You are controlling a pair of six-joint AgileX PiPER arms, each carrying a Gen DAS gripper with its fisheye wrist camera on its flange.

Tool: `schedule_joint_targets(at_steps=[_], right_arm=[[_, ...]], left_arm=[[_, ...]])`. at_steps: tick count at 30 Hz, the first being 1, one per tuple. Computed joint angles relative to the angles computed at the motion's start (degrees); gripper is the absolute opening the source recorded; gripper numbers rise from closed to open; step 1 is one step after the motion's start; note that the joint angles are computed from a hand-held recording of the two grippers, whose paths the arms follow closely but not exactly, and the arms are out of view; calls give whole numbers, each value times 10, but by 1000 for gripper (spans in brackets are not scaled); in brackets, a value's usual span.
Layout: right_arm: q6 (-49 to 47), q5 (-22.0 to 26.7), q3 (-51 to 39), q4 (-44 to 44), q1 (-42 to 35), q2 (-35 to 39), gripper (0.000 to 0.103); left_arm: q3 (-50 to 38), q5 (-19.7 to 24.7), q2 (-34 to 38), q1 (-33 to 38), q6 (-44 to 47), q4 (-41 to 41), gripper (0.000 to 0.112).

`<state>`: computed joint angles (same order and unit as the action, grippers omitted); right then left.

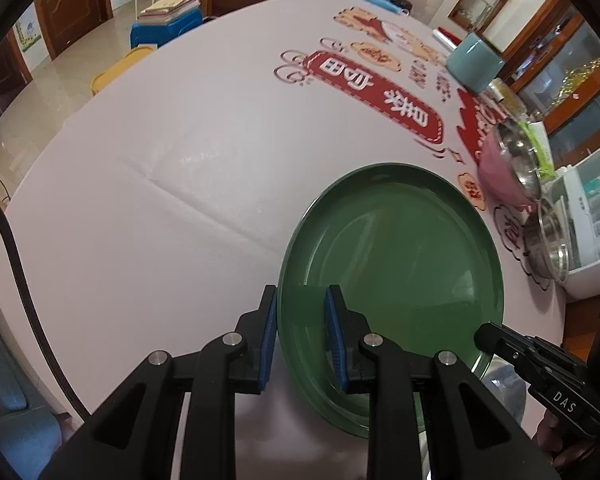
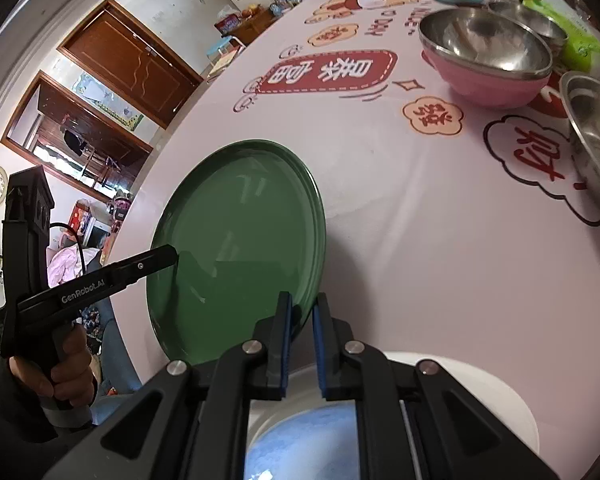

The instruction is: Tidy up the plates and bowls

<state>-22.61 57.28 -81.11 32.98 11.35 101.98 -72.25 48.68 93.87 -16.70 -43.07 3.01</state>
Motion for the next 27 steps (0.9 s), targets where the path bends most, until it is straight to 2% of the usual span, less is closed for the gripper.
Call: schedule_joint_targets(at_steps=[17, 27], right_arm=[[12, -51, 115, -10, 5, -145, 10], [52, -85, 193, -34, 7, -241, 10]], left_arm=[[66, -19, -128, -55, -29, 39, 22], [87, -21, -171, -80, 0, 30, 22]])
